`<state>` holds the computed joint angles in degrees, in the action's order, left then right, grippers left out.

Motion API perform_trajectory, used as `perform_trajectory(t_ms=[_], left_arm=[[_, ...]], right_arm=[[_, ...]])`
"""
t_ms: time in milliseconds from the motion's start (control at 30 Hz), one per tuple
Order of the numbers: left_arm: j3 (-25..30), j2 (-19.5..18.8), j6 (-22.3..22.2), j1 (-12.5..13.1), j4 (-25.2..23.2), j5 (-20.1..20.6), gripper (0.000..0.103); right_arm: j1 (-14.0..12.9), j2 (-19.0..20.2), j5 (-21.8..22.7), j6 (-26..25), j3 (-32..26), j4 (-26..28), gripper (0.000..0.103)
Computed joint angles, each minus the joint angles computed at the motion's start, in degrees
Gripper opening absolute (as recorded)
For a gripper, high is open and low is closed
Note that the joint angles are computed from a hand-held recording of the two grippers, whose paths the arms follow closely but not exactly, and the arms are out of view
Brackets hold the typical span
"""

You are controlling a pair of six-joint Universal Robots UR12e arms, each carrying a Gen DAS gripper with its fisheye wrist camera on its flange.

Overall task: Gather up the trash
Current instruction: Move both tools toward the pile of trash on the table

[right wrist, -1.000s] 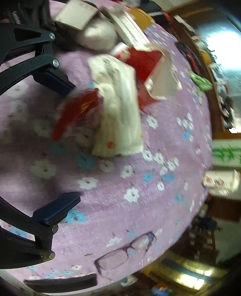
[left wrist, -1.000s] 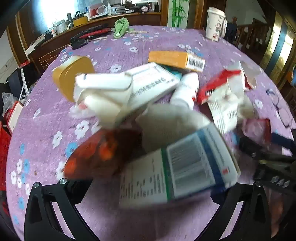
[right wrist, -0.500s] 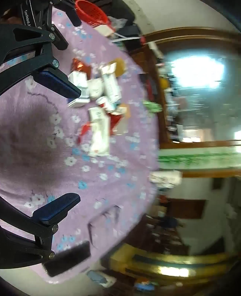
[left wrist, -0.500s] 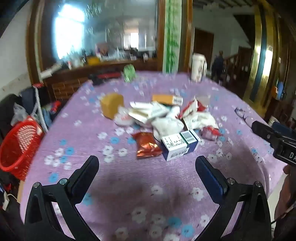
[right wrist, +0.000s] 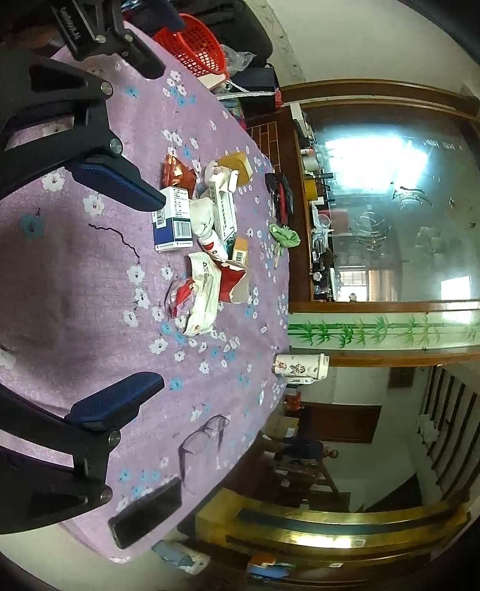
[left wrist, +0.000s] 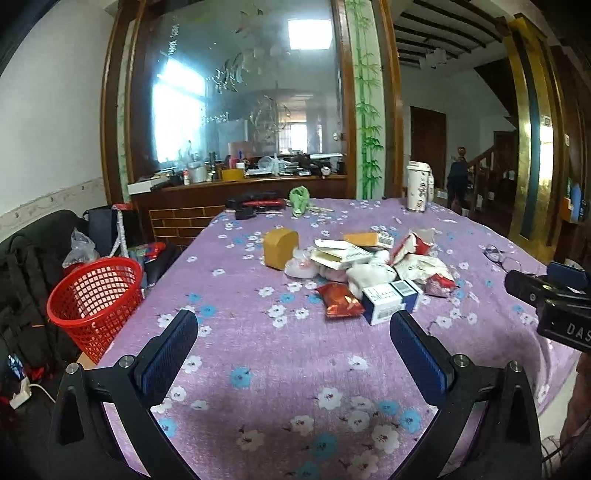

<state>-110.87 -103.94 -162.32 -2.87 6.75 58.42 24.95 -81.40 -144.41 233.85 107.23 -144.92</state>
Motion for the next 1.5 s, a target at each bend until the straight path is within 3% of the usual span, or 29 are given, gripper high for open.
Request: perform_trajectory(t_ms=[400,1500], left_arm=[[0.13,0.04,2.18,-0.91,-3.35,1.69,0.103],[0.95,-0.34,2.82,-1.34,-6.92,2.85,0.103]], right_arm=[[-0.52,0.04,0.88,2.75,-0.48,5.24,0.091],[-1.68,-0.17,4.92,2.28,-0.22,5.23,0.085]])
